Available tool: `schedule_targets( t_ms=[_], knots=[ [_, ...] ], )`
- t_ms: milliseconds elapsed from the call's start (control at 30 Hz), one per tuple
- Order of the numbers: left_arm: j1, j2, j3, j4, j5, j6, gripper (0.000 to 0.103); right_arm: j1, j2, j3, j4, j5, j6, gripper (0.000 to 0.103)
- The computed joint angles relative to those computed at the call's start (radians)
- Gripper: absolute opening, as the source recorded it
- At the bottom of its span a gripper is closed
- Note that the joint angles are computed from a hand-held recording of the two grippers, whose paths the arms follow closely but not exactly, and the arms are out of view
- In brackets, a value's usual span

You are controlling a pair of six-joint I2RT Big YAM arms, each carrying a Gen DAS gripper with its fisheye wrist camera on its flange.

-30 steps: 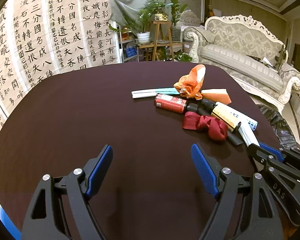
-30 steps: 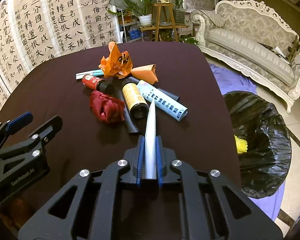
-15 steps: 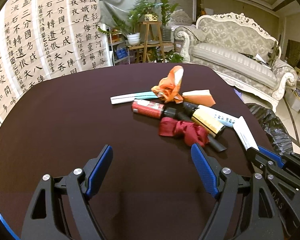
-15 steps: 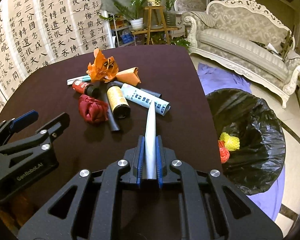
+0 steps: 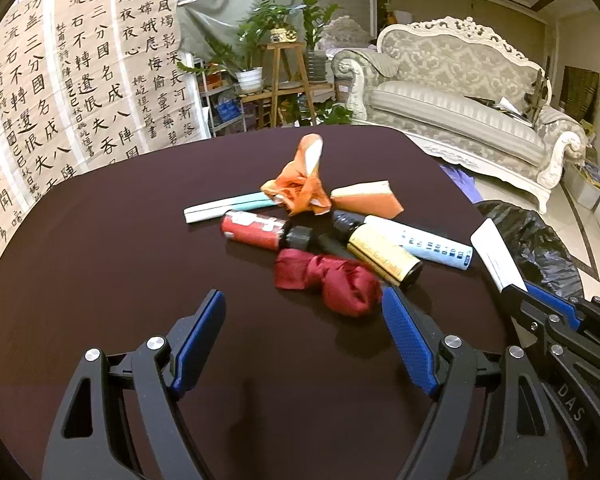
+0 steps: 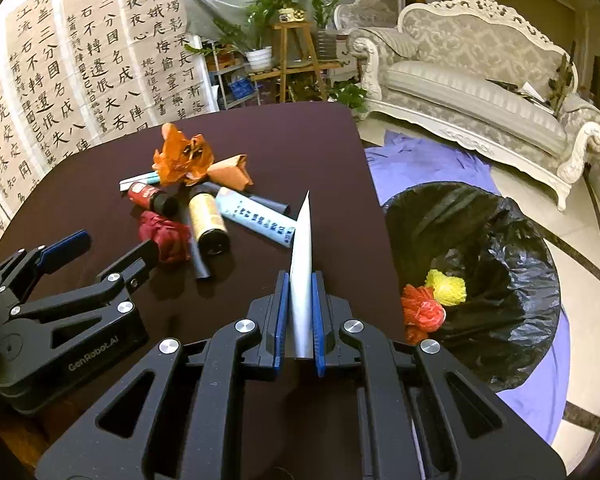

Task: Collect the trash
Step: 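Grasp the white paper cone with the right tool, then grasp the red cloth with the left tool while the right tool carries the cone to the bin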

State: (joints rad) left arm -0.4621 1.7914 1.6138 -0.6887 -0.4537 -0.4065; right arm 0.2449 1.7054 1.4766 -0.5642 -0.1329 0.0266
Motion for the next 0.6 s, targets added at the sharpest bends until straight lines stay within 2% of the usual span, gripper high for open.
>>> schedule_targets(
  t_ms=[233, 267, 300, 367, 433, 500, 600],
  knots=[
    [0.013, 0.045, 0.064, -0.039, 0.041, -0.014, 0.078, -0.008, 0.010, 0.008, -0.004, -0.013, 0.004, 0.011],
    [0.017, 0.044, 0.062, -0.039, 0.053, -0.018, 0.074, -0.008, 0.010, 0.008, -0.003, -0.015, 0.004, 0.011],
    [0.024, 0.040, 0.056, -0.038, 0.078, -0.025, 0.063, -0.008, 0.011, 0.009, -0.003, -0.018, 0.004, 0.011],
    [0.034, 0.034, 0.043, -0.034, 0.133, -0.035, 0.049, -0.008, 0.012, 0.008, -0.002, -0.021, 0.004, 0.011],
    [0.048, 0.019, 0.018, -0.016, 0.193, -0.056, 0.027, -0.006, 0.013, 0.007, -0.001, -0.023, 0.003, 0.011],
    [0.056, 0.008, -0.001, -0.005, 0.224, -0.071, 0.026, -0.006, 0.013, 0.005, 0.000, -0.024, 0.004, 0.011],
    [0.051, -0.007, -0.019, -0.002, 0.210, -0.067, 0.024, -0.005, 0.012, 0.003, 0.001, -0.023, 0.004, 0.011]
  ],
)
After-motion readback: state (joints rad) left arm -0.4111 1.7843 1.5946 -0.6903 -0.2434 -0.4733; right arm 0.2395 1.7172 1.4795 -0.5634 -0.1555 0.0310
